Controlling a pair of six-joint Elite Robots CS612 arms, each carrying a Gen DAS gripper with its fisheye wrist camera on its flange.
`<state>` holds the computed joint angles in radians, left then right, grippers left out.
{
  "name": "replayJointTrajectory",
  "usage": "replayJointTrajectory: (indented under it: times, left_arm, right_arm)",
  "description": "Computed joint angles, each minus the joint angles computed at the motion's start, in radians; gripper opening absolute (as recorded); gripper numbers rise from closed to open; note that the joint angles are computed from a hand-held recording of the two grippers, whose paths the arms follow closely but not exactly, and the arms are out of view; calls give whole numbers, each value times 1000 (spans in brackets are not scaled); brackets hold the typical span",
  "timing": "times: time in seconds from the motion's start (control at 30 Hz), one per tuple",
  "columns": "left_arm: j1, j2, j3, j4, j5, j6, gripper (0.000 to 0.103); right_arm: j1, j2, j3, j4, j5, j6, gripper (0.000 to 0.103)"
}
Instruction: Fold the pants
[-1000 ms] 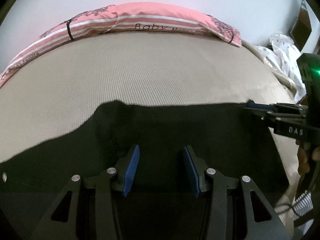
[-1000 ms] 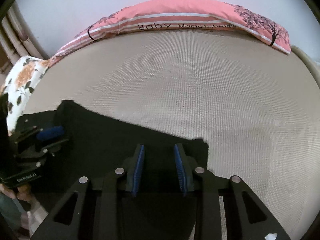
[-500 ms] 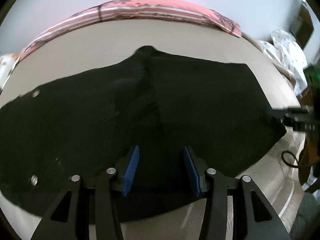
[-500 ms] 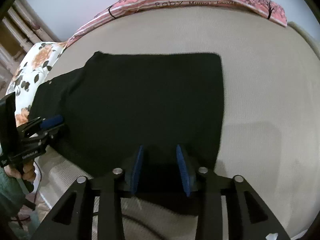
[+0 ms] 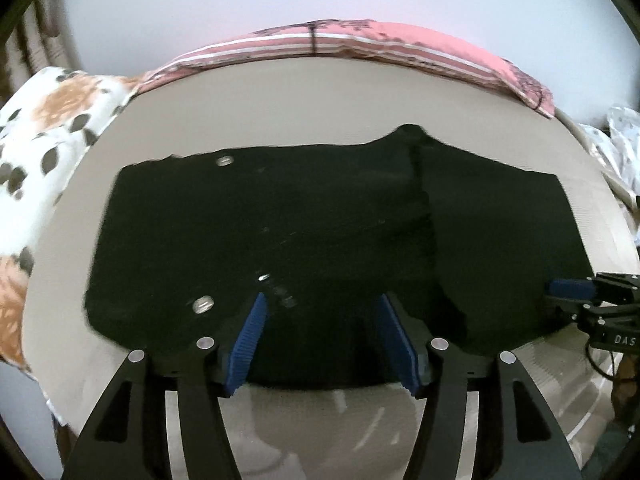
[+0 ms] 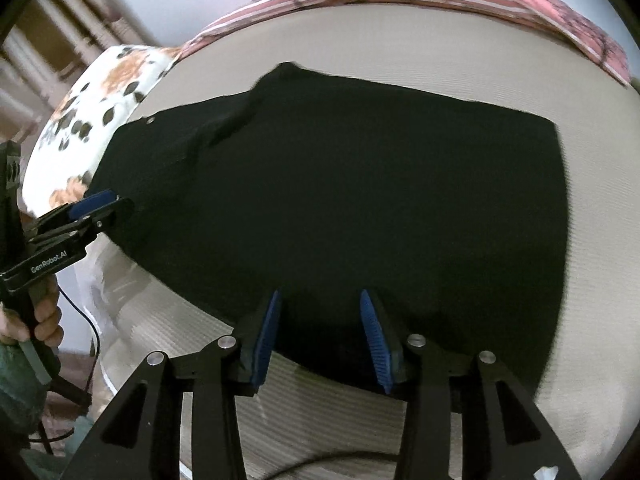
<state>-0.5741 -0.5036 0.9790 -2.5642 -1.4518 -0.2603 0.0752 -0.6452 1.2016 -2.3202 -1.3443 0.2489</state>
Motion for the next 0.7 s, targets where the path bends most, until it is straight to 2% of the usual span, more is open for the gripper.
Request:
replayJointTrajectory:
  times: [0.1,0.23,0.3,0.4,0.57,0.7]
  left_arm:
    - [18,-17,27,5,-35,-48,63]
    - [64,-37,61,-30,-160,-173,64]
    - [89,-47,84,-57,-219,-240,64]
    - [118,-57,117,-100,-269,-316,65]
    - [161,-49,147,-149,-379,-466,66]
    - [186,-22,155,-235,-480,-579,66]
  right_arm:
    - [11,22,-40,24,11,-22,42]
    - [22,45,-85,58,18,-47,45]
    - [26,57,-109,78,31,-57,50]
    - [28,67,-128,86,58,-49,59]
    - [19,68,-115,42,154,1,61]
    - [23,62,-106,8,142,18,62]
